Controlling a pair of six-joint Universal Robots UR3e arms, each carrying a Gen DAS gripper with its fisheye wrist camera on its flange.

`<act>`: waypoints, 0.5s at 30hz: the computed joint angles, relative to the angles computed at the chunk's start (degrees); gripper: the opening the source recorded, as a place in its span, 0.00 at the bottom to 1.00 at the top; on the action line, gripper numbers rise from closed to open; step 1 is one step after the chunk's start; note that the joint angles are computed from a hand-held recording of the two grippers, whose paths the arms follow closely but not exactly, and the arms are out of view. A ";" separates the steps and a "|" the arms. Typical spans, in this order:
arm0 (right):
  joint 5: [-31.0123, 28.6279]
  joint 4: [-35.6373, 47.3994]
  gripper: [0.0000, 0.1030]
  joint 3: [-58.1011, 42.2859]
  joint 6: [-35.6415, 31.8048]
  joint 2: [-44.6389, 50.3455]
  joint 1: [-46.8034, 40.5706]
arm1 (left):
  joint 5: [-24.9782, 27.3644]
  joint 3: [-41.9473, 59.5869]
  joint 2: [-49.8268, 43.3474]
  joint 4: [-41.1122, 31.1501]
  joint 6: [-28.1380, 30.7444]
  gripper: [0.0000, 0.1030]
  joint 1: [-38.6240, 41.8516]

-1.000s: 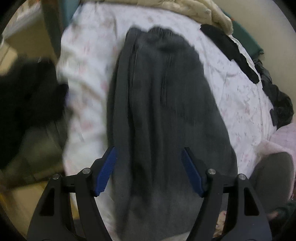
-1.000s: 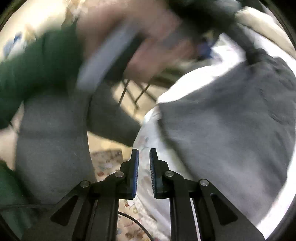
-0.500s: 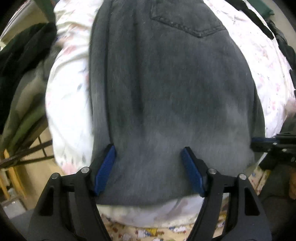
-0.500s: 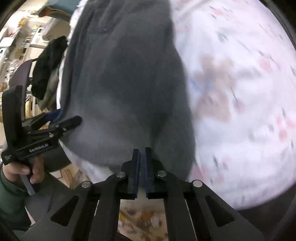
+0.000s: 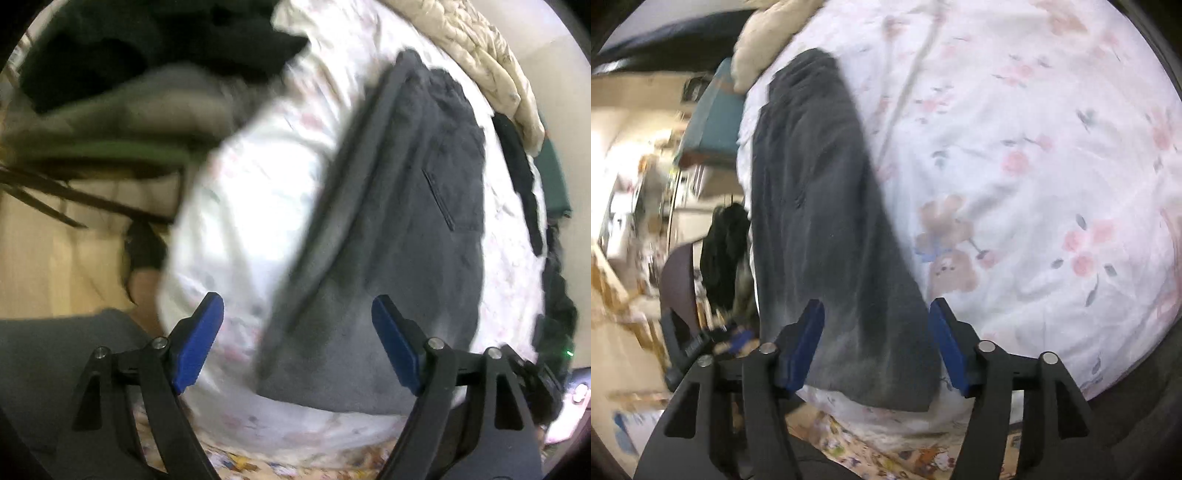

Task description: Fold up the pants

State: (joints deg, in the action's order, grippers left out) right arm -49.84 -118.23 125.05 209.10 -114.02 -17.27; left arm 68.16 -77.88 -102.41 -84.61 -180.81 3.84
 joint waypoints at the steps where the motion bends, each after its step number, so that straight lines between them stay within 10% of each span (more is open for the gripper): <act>1: 0.78 -0.06 0.60 0.94 0.25 0.04 -0.67 | -0.44 0.51 -0.57 -0.95 0.54 0.78 -1.15; 8: 2.40 5.30 0.61 2.00 -1.11 3.33 0.29 | 7.73 4.92 -4.98 -5.94 5.56 0.73 -8.87; 13: 5.67 -0.43 0.61 2.63 -0.32 8.10 6.23 | 1.84 4.52 -3.57 -11.79 8.37 0.65 -7.22; 14: 5.44 -2.15 0.62 2.42 0.08 8.81 7.38 | 0.42 3.63 -3.22 -11.25 7.88 0.58 -6.46; 15: 4.95 -2.48 0.60 2.24 0.09 9.18 7.75 | -1.56 3.34 -3.75 -11.16 7.77 0.30 -5.73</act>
State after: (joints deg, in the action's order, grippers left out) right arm -44.88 -120.71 127.30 209.19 -104.84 -9.52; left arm 66.60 -74.54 -106.16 -95.76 -173.04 -1.88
